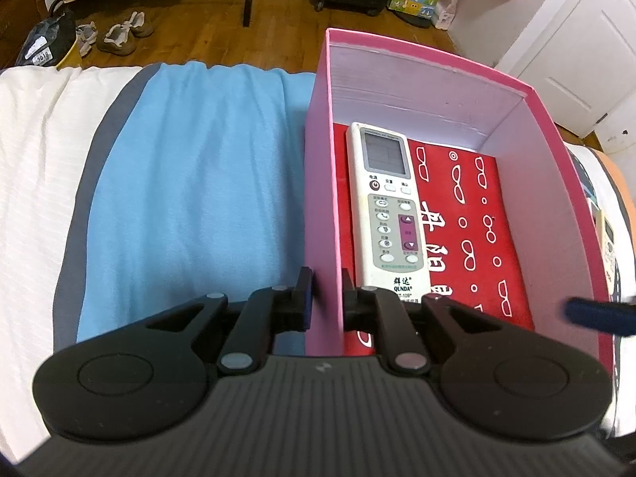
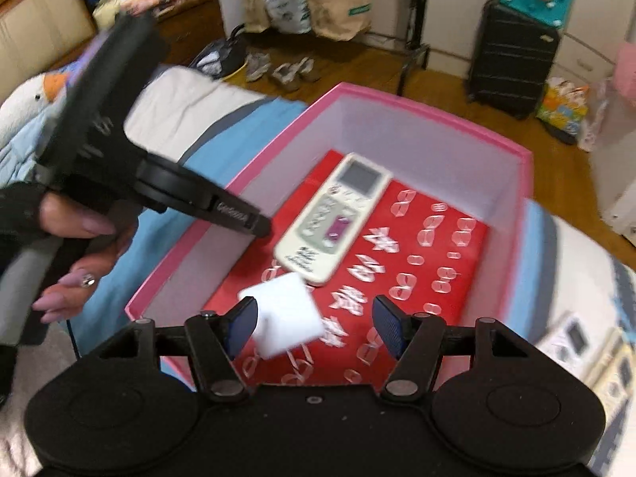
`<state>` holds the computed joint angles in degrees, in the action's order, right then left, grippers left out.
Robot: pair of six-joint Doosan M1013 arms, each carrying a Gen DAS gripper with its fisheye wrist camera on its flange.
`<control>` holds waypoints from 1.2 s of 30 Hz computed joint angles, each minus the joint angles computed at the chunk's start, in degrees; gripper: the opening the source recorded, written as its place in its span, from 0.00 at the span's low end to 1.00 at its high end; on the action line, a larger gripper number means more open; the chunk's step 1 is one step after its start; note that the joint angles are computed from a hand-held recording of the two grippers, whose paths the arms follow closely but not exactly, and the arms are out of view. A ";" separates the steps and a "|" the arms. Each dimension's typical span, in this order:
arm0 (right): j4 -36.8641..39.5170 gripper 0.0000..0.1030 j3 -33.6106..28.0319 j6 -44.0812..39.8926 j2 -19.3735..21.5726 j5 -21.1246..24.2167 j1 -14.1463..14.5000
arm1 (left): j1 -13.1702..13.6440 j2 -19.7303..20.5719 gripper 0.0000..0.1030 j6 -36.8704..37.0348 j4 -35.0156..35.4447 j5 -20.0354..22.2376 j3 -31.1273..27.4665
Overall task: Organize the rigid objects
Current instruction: 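Return the right gripper to the bed and grasp another white square charger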
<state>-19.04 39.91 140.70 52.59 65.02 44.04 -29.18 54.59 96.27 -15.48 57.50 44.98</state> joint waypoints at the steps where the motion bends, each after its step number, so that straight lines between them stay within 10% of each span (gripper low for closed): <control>1: -0.60 0.67 1.10 0.48 -0.98 0.16 0.12 | -0.04 -0.01 0.10 0.08 0.20 0.02 -0.03; 16: -10.55 0.67 17.41 12.86 -12.47 1.39 2.30 | -0.89 -1.62 0.06 -0.99 4.32 -2.48 2.00; 29: -6.61 0.62 31.56 41.20 -16.73 -8.24 -3.25 | -2.04 -1.84 0.04 -2.58 9.84 -3.54 2.59; 36: 0.55 0.60 36.04 42.77 -16.30 -20.48 -5.32 | -1.80 -1.44 0.04 -2.36 8.72 -3.00 2.14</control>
